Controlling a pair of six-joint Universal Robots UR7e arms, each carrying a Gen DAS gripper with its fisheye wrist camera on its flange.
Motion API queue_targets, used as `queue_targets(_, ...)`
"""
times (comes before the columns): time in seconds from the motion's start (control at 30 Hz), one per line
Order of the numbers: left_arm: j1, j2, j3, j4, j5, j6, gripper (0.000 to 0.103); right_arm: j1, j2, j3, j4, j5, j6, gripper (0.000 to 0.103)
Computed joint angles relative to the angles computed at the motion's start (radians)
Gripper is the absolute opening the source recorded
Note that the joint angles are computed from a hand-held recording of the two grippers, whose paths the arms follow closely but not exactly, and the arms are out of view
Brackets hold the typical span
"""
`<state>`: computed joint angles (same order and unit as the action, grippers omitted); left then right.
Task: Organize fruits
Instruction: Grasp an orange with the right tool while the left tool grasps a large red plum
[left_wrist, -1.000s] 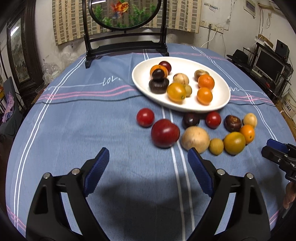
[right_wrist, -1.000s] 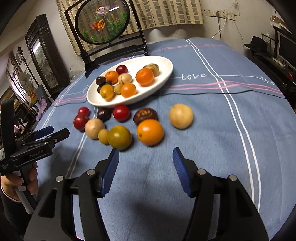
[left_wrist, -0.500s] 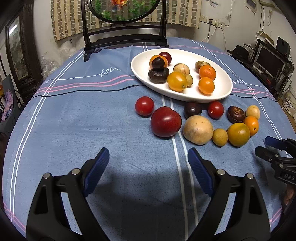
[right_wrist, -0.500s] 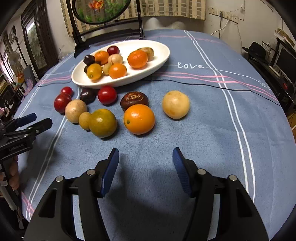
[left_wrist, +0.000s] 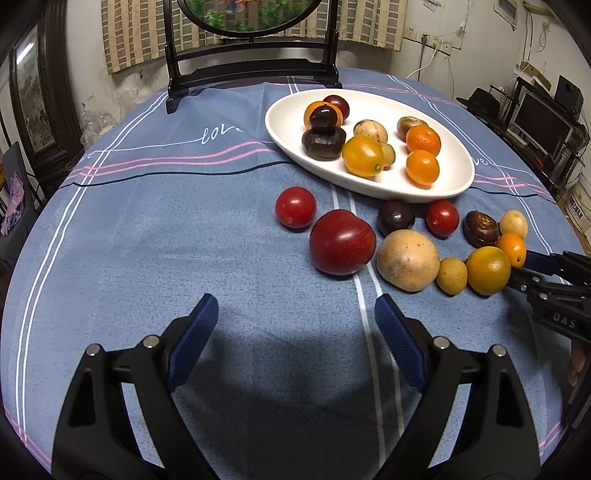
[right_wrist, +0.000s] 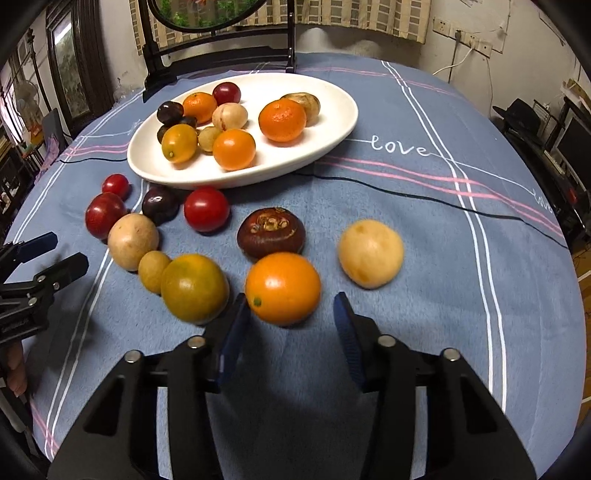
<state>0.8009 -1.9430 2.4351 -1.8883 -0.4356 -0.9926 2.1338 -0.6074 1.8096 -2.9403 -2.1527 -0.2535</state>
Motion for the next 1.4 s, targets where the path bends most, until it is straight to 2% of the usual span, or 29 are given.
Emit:
queue_targets(0.03, 0.002, 0.002, -0.001, -0.003, 0.0, 0.003, 0.088, 0.0, 0.003, -0.002, -0.002, 0.005, -0.004, 0.039)
queue_targets(0.13, 0.008, 0.007, -0.006, -0.007, 0.003, 0.01, 0.088, 0.0, 0.009, -0.003, -0.026, 0.01, -0.005, 0.039)
queue_targets(0.33, 0.047, 0.041, -0.02, -0.077, -0.017, 0.062, 0.088, -0.027, -0.047, 0.046, -0.014, 0.11, 0.05, 0.039)
queue_targets(0.47, 0.055, 0.068, -0.027, -0.109, -0.002, 0.075, 0.088, -0.03, -0.07, 0.075, -0.034, 0.118, 0.044, 0.039)
queue_targets(0.63, 0.081, 0.128, -0.053, -0.151, -0.005, 0.117, 0.087, -0.047, -0.103, 0.1, -0.013, 0.18, 0.059, 0.039)
queue_targets(0.73, 0.1, 0.164, -0.071, -0.185, -0.011, 0.148, 0.077, -0.045, -0.111, 0.109, -0.02, 0.195, 0.052, 0.039)
queue_targets(0.83, 0.116, 0.194, -0.084, -0.237, -0.011, 0.191, 0.076, -0.042, -0.115, 0.11, -0.022, 0.2, 0.048, 0.039)
queue_targets(0.93, 0.123, 0.204, -0.085, -0.283, -0.018, 0.236, 0.069, -0.044, -0.12, 0.113, -0.017, 0.204, 0.049, 0.039)
queue_targets(1.0, 0.131, 0.206, -0.077, -0.354, -0.039, 0.291, 0.056, -0.045, -0.117, 0.111, -0.013, 0.199, 0.054, 0.039)
queue_targets(1.03, 0.133, 0.208, -0.072, -0.39, -0.053, 0.32, 0.044, -0.045, -0.118, 0.112, -0.012, 0.199, 0.057, 0.039)
queue_targets(1.17, 0.115, 0.209, -0.07, -0.345, -0.037, 0.299, 0.042, -0.044, -0.125, 0.121, -0.019, 0.2, 0.055, 0.039)
queue_targets(1.4, 0.054, 0.138, -0.049, -0.25, -0.039, 0.23, 0.042, -0.04, -0.133, 0.127, -0.033, 0.196, 0.05, 0.039)
